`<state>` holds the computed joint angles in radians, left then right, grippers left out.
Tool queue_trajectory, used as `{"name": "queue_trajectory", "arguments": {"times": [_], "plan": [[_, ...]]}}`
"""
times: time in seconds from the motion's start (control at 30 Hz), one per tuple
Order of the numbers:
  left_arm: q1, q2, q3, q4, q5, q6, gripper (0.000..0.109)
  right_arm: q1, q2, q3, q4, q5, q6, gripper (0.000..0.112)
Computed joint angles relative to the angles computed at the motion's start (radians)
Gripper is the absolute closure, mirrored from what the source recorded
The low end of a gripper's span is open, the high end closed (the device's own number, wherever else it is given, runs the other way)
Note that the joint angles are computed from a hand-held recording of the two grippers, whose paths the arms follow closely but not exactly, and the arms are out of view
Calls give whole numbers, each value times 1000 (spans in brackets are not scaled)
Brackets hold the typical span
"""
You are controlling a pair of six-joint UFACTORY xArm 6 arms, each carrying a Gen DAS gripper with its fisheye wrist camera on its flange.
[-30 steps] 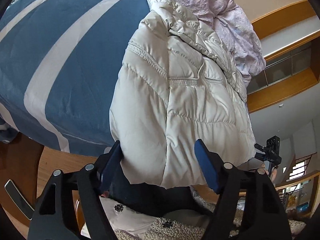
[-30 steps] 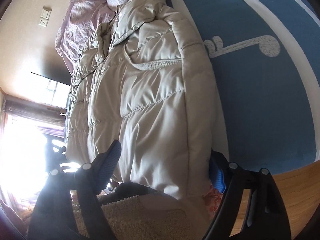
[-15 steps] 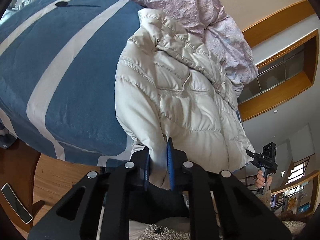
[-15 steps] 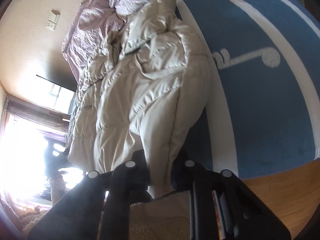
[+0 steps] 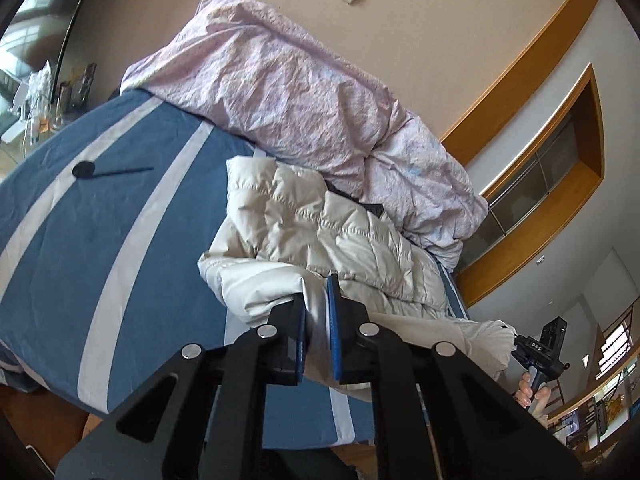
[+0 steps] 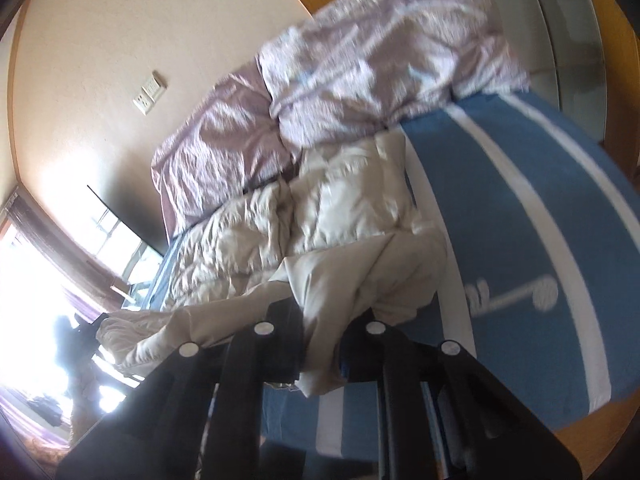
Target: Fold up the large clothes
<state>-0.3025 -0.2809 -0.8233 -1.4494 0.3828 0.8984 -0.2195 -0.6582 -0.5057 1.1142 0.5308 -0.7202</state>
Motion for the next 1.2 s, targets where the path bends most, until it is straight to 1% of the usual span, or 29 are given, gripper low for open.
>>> {"name": "queue_trajectory", "arguments": {"times": [0.07, 0.2, 0.3, 0.33, 0.4, 0.43, 0.53, 0.6, 0.67, 0.8, 0.83, 0.87, 0.9, 1.0, 1.1, 1.2], "plan": [[-4, 34, -50, -13, -23, 17, 100, 49, 27, -31, -5, -92, 16, 99], [-17, 127, -173, -6, -78, 29, 100, 128, 134, -123, -16, -256, 34, 98], [-24, 205, -269, 31, -112, 7, 100, 178, 230, -194, -95, -366, 104, 98], [-28, 232, -301, 59, -125, -15, 100, 186, 254, -210, -153, -392, 157, 98], [-34, 298, -377, 130, -149, -71, 100, 191, 329, -259, -358, -446, 340, 98], [-37, 336, -421, 175, -162, -108, 100, 185, 353, -273, -462, -461, 438, 98], [-35, 432, -533, 300, -178, -227, 100, 156, 483, -379, -776, -505, 719, 98], [-31, 508, -622, 426, -184, -351, 100, 130, 553, -446, -986, -503, 905, 98], [-25, 581, -706, 545, -184, -465, 100, 109, 623, -529, -1195, -473, 1094, 98], [-12, 723, -874, 783, -167, -687, 100, 95, 784, -738, -1612, -364, 1490, 98], [-8, 759, -916, 847, -159, -743, 100, 98, 812, -772, -1672, -342, 1552, 98], [-3, 805, -971, 926, -145, -814, 100, 104, 855, -824, -1698, -309, 1585, 98], [1, 846, -1022, 994, -131, -874, 100, 111, 890, -867, -1692, -281, 1589, 98], [9, 960, -1170, 1136, -82, -1010, 101, 121, 992, -982, -1659, -217, 1594, 98], [14, 1077, -1330, 1216, -26, -1098, 100, 126, 1070, -1072, -1619, -166, 1594, 97], [17, 1204, -1512, 1283, 39, -1170, 100, 131, 1135, -1156, -1609, -110, 1604, 94]]}}
